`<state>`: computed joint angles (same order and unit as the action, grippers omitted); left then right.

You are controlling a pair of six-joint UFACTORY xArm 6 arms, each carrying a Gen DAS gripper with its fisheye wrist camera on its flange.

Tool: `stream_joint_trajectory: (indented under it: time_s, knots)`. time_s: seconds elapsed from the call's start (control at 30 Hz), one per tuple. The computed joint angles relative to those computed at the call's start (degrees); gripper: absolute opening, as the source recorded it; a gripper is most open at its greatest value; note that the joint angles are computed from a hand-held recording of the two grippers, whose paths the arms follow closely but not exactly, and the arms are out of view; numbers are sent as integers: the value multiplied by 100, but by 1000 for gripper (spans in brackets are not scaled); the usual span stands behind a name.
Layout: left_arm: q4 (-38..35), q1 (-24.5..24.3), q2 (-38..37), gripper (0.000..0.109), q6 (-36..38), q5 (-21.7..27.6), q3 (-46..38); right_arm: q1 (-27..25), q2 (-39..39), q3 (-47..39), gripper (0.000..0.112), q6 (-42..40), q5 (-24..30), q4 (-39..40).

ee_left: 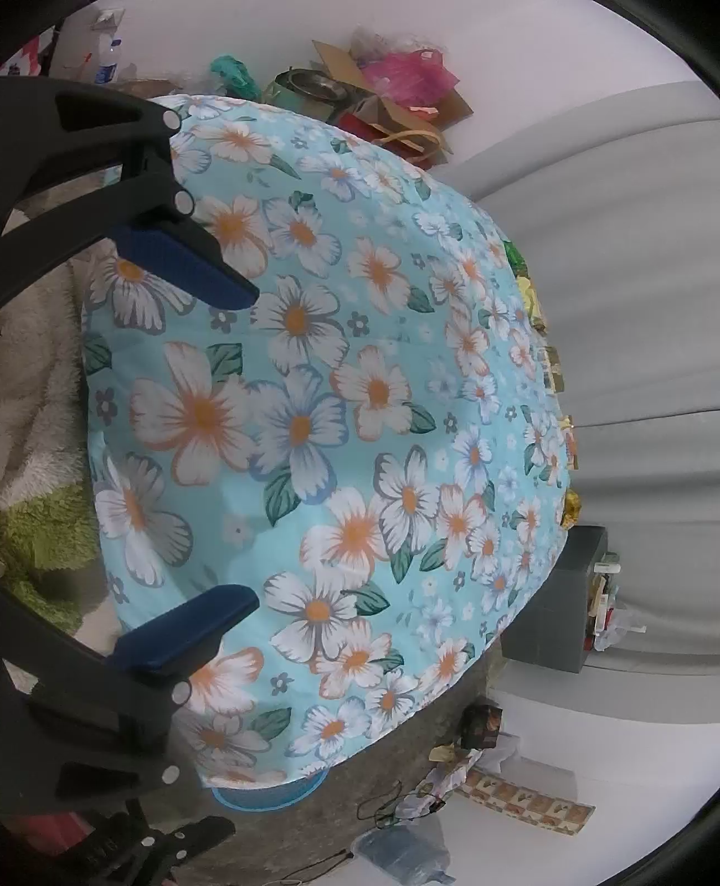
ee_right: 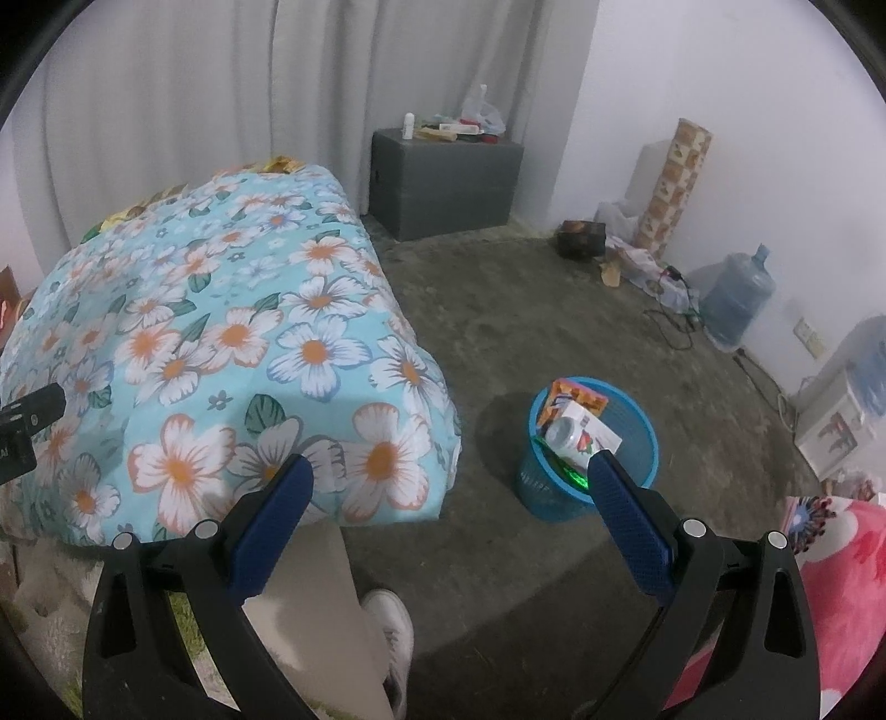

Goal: Collect trash

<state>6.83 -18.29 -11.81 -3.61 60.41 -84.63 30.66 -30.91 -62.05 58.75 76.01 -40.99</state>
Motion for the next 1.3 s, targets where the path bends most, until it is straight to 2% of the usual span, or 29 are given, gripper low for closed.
stream_joint_trajectory:
  time_s: [1.3]
  knots:
    - [68,-46,-37,98,-74,-11,69,-15,-33,26,95,40,9,-5]
